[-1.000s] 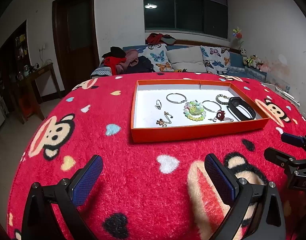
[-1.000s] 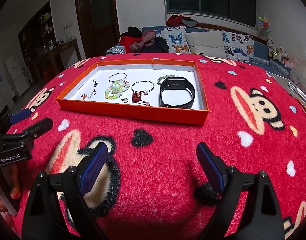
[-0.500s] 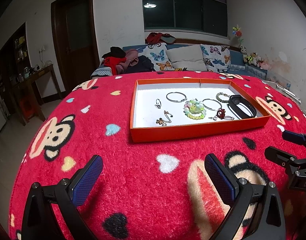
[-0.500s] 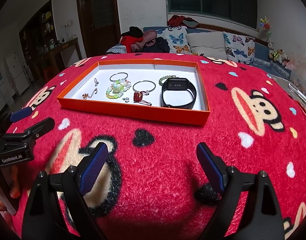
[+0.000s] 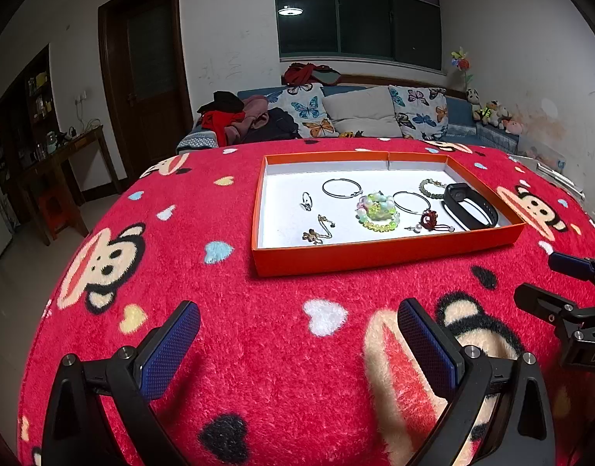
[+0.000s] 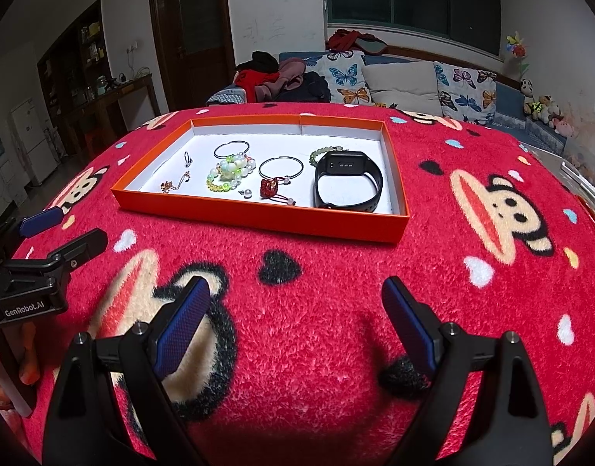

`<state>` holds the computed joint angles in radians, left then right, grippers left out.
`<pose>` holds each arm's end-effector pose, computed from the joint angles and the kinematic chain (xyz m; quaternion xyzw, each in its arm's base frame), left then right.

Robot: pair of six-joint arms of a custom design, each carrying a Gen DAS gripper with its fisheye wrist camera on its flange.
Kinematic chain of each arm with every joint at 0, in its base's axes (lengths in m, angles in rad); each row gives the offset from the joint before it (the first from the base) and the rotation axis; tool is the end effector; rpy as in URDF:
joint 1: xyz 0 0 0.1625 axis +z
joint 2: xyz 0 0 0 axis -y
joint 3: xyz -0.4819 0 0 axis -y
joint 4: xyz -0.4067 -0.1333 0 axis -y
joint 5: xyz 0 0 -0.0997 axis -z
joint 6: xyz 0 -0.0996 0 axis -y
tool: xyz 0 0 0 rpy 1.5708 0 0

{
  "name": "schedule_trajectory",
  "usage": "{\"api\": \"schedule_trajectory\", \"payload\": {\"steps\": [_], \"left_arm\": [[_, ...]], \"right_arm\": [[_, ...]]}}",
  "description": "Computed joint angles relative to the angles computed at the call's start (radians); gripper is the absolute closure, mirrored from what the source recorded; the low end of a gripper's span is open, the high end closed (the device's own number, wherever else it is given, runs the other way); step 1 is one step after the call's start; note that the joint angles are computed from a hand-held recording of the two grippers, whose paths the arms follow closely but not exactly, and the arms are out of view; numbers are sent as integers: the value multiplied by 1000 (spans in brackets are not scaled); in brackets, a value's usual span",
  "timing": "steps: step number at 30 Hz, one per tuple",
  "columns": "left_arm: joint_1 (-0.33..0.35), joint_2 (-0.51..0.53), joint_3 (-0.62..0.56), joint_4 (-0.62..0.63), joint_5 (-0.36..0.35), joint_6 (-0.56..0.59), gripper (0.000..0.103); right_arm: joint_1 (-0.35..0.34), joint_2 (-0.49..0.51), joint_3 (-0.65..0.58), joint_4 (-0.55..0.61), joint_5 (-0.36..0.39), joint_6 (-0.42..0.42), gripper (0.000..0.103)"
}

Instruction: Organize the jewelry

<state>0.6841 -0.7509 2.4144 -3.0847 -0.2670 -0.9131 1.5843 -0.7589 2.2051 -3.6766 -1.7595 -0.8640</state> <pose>-0.1723 -0.4364 0.0455 0.0349 0.7932 -0.4369 0.4227 0.1219 -0.5373 0.0743 0.3725 -0.8656 0.2569 0.2142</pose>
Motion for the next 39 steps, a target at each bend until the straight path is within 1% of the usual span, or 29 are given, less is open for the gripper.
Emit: {"api": "schedule_trajectory", "payload": {"steps": [20, 25, 39], "left_arm": [[1, -3, 0, 13, -2, -10, 0], [4, 1, -1, -7, 2, 9, 0], [1, -4, 0, 10, 1, -2, 0]], "right_arm": [[0, 0, 1, -2, 1, 0, 12], [0, 0, 0, -1, 1, 0, 12], [-1, 0, 1, -3, 2, -1, 12]]}}
